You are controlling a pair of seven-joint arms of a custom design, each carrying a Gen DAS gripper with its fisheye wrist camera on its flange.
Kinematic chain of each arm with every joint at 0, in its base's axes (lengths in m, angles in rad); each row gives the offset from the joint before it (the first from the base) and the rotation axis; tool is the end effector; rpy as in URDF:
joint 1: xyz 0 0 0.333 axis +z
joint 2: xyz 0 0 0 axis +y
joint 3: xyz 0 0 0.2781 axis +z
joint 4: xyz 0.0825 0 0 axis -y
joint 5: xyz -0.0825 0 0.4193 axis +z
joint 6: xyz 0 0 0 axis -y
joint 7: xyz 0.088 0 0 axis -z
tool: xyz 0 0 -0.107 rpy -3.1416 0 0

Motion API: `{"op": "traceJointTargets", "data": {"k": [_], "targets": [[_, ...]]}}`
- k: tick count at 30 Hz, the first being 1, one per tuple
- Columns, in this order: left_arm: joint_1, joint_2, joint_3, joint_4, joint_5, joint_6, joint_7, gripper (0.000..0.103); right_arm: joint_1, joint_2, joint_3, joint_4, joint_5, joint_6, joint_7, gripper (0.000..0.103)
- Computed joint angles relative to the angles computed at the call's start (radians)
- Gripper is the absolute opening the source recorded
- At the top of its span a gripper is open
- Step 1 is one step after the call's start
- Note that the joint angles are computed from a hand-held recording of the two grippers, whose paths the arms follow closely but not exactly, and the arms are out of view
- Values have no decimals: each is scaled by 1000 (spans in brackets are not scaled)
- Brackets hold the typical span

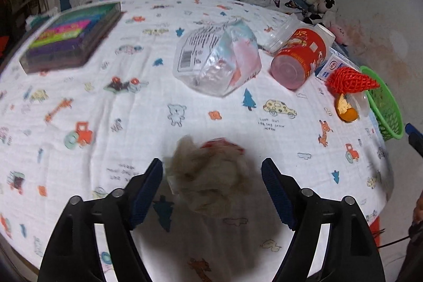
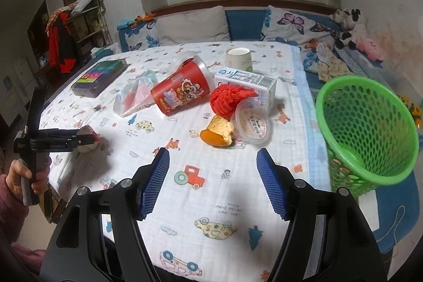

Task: Collect trash
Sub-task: 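Lower the left tool onto the crumpled tissue and close on it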

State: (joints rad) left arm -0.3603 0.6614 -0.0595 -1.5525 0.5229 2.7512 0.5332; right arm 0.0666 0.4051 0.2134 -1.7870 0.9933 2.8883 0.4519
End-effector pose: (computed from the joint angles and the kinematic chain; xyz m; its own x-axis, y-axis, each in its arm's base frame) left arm 0.6779 -0.3172 0.2666 0.1513 -0.9713 0.1834 -0.8132 -0.2278 -0.5356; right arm 0.6839 0.1334 0.3335 0.4890 -0.8639 -0.1207 -0.6140 -0.2426 -0.7511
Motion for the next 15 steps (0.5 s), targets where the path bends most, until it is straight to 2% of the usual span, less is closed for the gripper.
{"op": "traceJointTargets", "data": {"k": [9,15], "targets": [[7,14,8,-12,-22,56,-23,53,24,31,-16,32,-104,-9,77,69],[36,-9,-13,-33,-44,98,22,48,32,62,-15,67,-165,-16,131,69]]}}
